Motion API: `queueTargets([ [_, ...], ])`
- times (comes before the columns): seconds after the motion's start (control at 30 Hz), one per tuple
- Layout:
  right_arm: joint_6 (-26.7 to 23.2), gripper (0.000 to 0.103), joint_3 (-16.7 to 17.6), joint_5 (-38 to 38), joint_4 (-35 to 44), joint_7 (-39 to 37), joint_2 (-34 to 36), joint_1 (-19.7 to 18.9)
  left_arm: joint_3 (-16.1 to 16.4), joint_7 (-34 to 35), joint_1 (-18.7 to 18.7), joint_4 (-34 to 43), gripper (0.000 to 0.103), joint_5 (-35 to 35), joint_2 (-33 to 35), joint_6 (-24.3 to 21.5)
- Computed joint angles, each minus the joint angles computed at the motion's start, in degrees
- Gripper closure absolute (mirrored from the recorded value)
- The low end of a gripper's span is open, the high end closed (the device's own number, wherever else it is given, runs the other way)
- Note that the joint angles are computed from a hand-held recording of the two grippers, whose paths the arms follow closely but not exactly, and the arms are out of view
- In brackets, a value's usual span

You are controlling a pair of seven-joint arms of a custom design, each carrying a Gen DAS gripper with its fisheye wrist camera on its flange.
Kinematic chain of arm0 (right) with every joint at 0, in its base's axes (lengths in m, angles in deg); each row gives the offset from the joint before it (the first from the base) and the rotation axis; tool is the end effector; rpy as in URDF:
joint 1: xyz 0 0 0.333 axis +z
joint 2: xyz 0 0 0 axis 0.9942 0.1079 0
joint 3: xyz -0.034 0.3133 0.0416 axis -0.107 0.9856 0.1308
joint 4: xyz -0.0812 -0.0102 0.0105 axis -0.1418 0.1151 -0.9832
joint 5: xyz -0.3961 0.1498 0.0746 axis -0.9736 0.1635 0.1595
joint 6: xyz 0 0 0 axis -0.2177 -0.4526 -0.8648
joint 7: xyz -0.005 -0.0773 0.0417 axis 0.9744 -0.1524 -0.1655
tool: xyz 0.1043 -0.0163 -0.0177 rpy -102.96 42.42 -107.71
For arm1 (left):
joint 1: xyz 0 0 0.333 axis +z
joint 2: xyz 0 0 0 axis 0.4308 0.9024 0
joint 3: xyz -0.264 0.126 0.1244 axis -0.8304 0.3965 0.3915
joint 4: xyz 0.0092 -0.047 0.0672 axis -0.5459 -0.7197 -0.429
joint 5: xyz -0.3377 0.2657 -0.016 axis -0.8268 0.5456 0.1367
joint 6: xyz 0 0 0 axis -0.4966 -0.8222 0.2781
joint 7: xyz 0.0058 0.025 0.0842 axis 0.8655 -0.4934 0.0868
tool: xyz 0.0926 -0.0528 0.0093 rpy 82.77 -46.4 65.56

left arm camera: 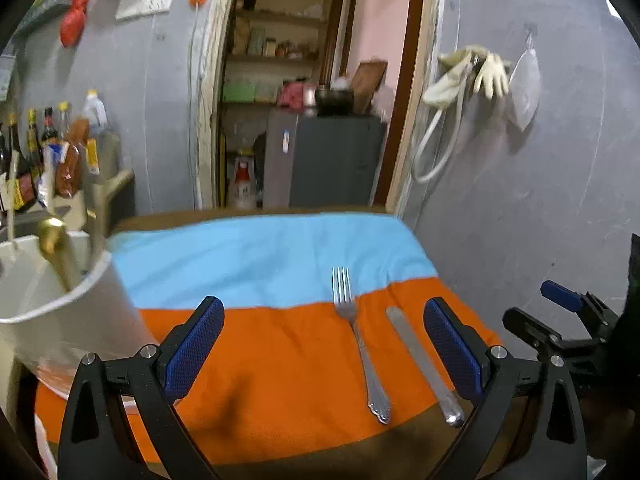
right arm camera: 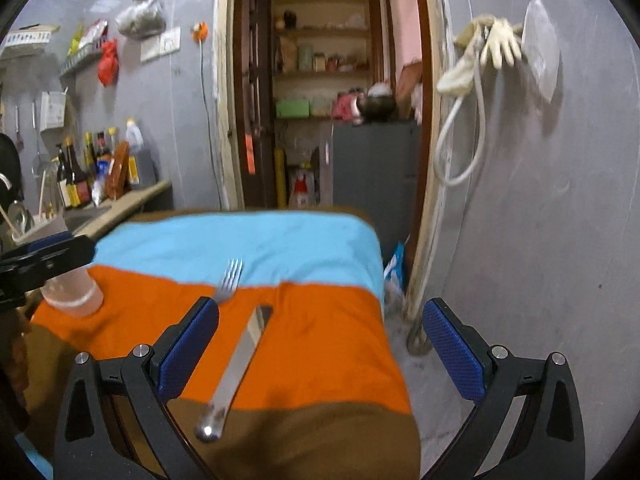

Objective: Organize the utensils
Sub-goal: 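Move both tools back down toward the remaining fork and knife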

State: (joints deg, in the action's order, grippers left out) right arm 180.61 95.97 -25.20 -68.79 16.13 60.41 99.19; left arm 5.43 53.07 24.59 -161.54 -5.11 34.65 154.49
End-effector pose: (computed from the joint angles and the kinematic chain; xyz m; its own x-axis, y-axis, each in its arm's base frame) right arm 0.4419 0.2375 0.5354 0.4118 -0.9111 -0.0158 -0.4698 -0.1974 -0.8604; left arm 0.4066 -0.2349 0.5346 0.0144 -0.9901 0.1398 -0.5211 -0.1268 -0.8440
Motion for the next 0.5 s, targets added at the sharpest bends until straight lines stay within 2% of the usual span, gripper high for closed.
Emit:
queueTargets([
  [0.1,-3.2,0.002,-3.5,1.5,0.7,-2.5,1.0,3.9,2.3,2.5,-2.3,1.9,0.005,-2.3,4.0,-1.9],
  [0.4,-9.7,0.003,-6.1,4.7,3.6,-6.8,3.9,7.0,9.0,10.8,-7.8,4.5,0.005,-10.8,10.7,-3.7],
  [0.5,-12.3,0.016,-6.9,6.2,5.1,-9.3,5.0,8.1,11.9,16.0,-10.4,5.4,0.005,-16.1,13.0,-2.6],
])
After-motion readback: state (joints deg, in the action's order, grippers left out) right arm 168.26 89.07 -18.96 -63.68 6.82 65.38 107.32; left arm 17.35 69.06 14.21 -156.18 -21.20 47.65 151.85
